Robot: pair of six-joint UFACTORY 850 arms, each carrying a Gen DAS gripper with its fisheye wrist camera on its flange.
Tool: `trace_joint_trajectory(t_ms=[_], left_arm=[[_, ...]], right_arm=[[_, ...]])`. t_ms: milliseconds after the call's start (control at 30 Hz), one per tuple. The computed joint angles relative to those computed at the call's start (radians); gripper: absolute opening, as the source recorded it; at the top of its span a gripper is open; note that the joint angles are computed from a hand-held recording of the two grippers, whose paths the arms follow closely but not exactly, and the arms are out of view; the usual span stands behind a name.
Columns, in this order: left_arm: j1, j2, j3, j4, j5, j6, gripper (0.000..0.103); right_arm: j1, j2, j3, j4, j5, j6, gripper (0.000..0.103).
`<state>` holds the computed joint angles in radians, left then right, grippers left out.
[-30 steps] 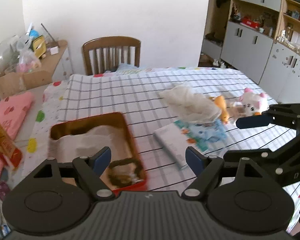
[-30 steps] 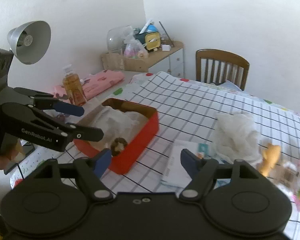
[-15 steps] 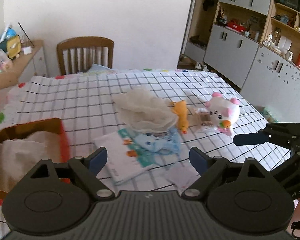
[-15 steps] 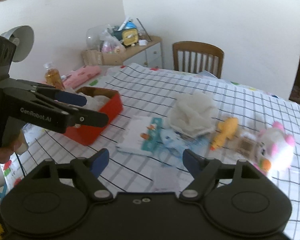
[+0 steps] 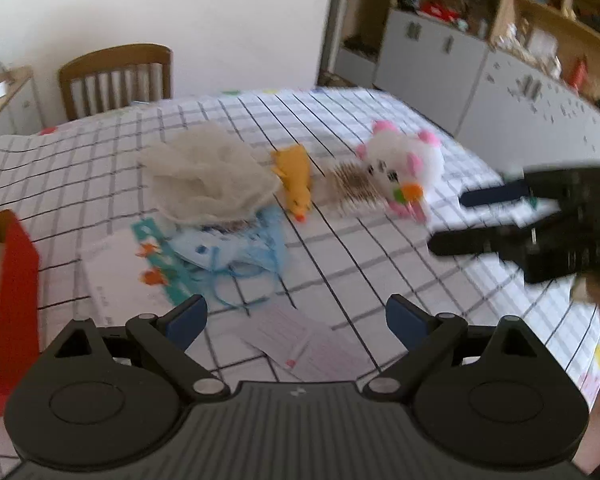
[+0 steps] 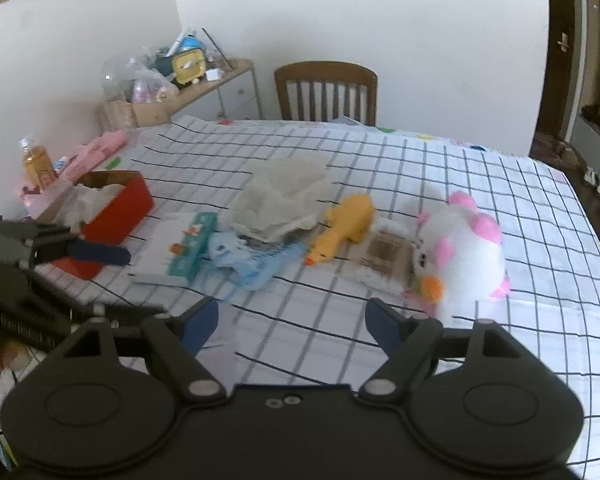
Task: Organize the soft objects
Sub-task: 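Withdraw both tools from the red tin toward the table items, then move the right tool to the cotton swab pack while the left tool reaches the paper leaflet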
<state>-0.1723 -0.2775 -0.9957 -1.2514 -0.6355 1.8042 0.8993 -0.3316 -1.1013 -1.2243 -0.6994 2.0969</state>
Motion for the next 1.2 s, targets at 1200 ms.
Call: trace_joint_trajectory(t_ms=[1200], left_arm=[[-0.068, -0.101, -0.01, 0.025, 0.123, 0.121, 0.085]], right_arm=[[-0.16, -0.154, -0.112, 0.076, 0.053, -0.207, 0.073]])
